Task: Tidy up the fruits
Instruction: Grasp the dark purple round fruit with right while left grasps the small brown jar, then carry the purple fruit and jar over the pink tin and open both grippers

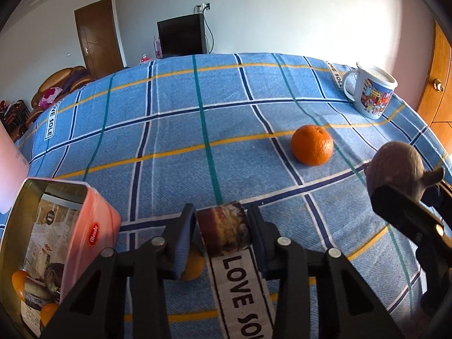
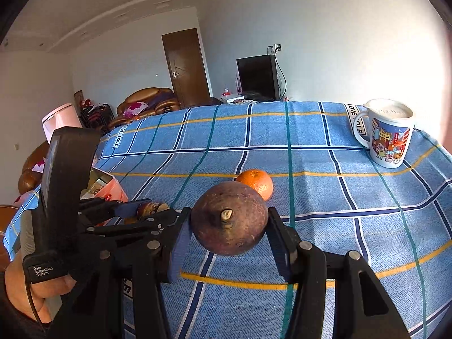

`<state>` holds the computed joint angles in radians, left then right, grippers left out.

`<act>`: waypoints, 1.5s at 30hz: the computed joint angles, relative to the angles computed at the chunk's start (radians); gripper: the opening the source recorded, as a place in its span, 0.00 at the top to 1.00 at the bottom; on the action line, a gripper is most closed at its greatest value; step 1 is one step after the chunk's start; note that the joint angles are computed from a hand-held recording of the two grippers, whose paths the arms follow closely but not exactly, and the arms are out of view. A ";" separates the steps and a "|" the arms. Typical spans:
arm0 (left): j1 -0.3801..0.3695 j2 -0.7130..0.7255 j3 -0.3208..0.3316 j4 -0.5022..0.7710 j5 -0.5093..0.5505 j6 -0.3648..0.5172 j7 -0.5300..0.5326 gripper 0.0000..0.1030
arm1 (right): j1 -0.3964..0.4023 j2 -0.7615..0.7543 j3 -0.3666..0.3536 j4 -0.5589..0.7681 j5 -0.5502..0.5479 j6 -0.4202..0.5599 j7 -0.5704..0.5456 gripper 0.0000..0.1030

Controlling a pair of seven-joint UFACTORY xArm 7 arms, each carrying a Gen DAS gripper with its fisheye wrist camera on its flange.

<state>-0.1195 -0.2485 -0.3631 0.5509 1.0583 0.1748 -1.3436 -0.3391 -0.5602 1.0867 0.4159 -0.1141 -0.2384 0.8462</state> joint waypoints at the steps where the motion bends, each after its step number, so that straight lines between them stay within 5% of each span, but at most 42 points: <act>1: 0.009 -0.012 -0.009 -0.005 0.024 -0.009 -0.026 0.62 | 0.002 -0.005 -0.001 -0.005 0.003 -0.007 0.004 0.48; 7: 0.080 -0.088 -0.076 -0.015 0.259 -0.044 -0.279 0.62 | 0.007 -0.048 0.003 -0.028 0.026 -0.037 0.020 0.48; 14: 0.032 -0.155 -0.054 -0.029 0.441 0.005 -0.479 0.62 | 0.010 -0.100 0.018 -0.046 0.040 -0.064 0.028 0.48; 33: -0.202 -0.225 0.084 -0.076 0.599 0.176 -0.647 0.62 | -0.006 -0.197 0.054 -0.078 0.052 -0.122 0.055 0.48; 45: -0.269 -0.266 0.099 -0.104 0.632 0.252 -0.689 0.62 | -0.009 -0.262 0.070 -0.098 0.052 -0.149 0.086 0.48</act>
<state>-0.3885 -0.5146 -0.2640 0.4468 1.6906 0.4266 -2.0324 -0.3479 -0.8222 1.1571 0.3183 -0.0617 -0.3870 0.9326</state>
